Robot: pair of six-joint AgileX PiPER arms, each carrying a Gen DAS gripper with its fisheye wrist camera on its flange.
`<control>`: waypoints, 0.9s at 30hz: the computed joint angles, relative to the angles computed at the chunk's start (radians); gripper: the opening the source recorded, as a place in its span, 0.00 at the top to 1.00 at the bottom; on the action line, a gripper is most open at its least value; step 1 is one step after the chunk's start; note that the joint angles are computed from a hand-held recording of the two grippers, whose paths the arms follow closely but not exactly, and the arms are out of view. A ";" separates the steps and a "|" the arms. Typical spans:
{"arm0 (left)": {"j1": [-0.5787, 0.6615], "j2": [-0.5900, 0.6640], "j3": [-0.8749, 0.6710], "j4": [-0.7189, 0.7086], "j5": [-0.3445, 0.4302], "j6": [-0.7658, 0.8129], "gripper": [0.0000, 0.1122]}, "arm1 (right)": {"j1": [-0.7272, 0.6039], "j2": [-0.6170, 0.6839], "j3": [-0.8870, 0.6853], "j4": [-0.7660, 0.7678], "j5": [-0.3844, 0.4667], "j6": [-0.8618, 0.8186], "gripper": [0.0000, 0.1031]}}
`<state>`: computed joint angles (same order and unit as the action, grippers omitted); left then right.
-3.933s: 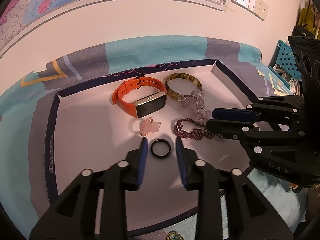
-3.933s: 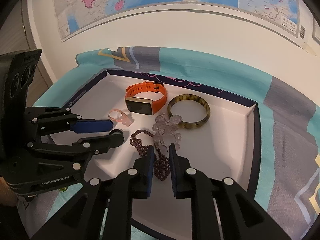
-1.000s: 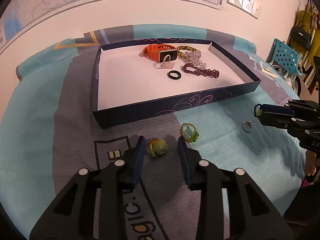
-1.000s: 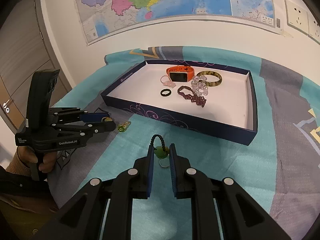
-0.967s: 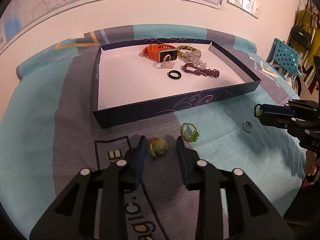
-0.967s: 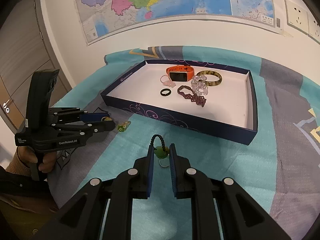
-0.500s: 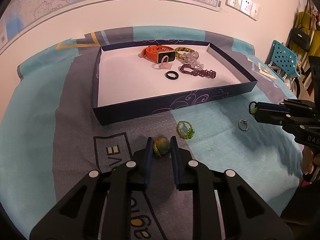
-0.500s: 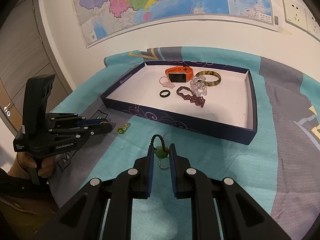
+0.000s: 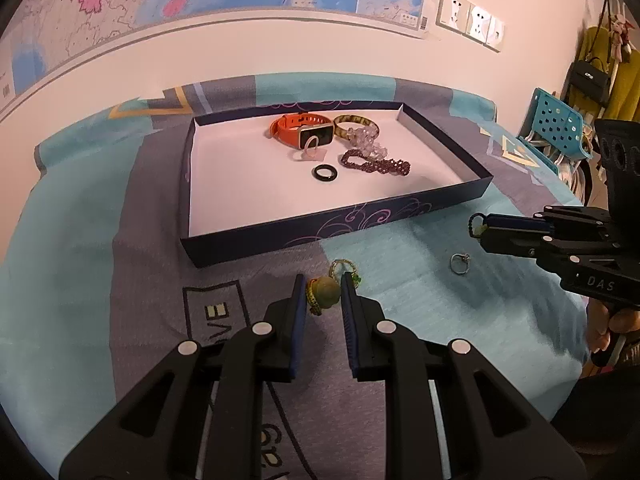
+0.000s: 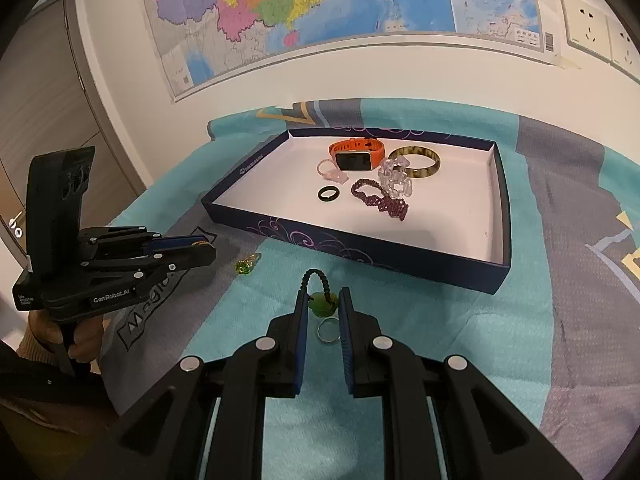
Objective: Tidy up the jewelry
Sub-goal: 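Carry the green ball ring and green-bead bracelet over the box lid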
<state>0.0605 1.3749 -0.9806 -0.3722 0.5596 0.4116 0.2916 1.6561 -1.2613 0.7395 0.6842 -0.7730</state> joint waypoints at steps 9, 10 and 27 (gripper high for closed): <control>-0.022 -0.003 -0.015 0.016 0.002 -0.023 0.84 | -0.006 0.002 -0.004 0.013 0.006 -0.006 0.87; -0.026 -0.004 -0.017 0.019 0.003 -0.027 0.84 | -0.006 0.001 -0.004 0.015 0.005 -0.006 0.87; -0.043 -0.003 -0.054 0.001 -0.002 -0.016 0.84 | -0.011 0.030 -0.062 0.030 0.008 -0.006 0.87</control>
<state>0.0175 1.3714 -1.0341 -0.3715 0.5580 0.3961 0.2811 1.6858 -1.3231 0.7699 0.6919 -0.7795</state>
